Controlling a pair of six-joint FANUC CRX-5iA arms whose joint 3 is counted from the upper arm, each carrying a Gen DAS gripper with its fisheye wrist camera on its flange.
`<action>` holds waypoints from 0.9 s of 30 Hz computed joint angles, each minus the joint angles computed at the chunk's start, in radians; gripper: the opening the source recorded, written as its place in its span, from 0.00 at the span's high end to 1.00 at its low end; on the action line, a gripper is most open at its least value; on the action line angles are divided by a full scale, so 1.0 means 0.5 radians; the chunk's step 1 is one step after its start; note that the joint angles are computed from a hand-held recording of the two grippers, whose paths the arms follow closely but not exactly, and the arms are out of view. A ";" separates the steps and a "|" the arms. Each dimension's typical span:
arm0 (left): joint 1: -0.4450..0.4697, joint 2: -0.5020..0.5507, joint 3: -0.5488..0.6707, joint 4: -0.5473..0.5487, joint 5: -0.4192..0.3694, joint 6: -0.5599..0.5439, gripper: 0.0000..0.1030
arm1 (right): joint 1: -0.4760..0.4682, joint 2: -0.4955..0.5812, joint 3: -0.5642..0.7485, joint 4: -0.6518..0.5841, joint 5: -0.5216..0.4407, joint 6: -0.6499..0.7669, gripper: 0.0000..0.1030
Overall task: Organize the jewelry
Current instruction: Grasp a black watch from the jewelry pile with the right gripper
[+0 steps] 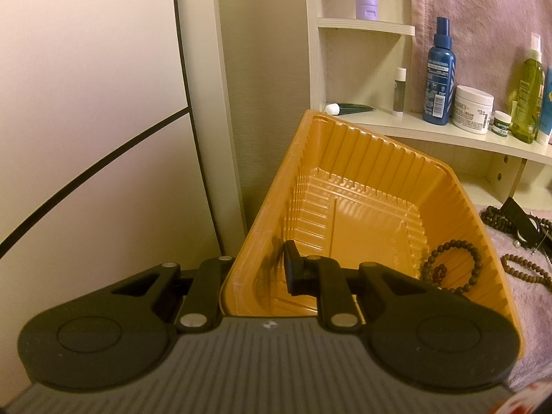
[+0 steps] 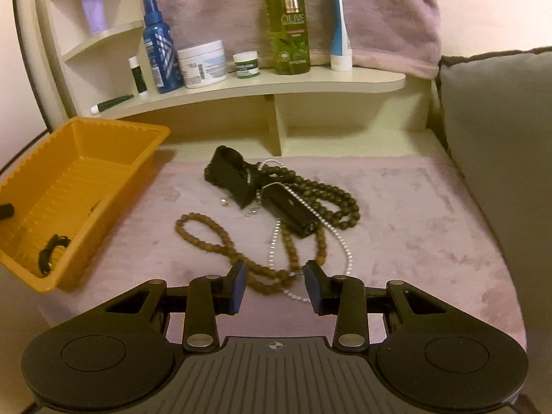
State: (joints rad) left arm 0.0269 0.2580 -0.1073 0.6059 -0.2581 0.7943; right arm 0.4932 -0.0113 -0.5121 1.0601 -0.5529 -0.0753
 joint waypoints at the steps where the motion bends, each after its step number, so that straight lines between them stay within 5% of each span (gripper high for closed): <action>1: 0.000 0.000 0.000 0.000 0.000 0.000 0.84 | -0.005 0.002 0.001 0.001 -0.003 0.014 0.63; 24: 0.003 0.002 0.015 -0.033 -0.017 0.039 0.84 | -0.236 0.278 0.174 0.190 0.180 0.376 0.64; 27: 0.004 0.002 0.015 -0.030 -0.019 0.033 0.84 | -0.234 0.265 0.160 0.198 0.197 0.416 0.76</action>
State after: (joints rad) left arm 0.0289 0.2591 -0.0996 0.5910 -0.2676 0.8110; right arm 0.3764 0.1211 -0.4322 1.1591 -0.4543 0.1330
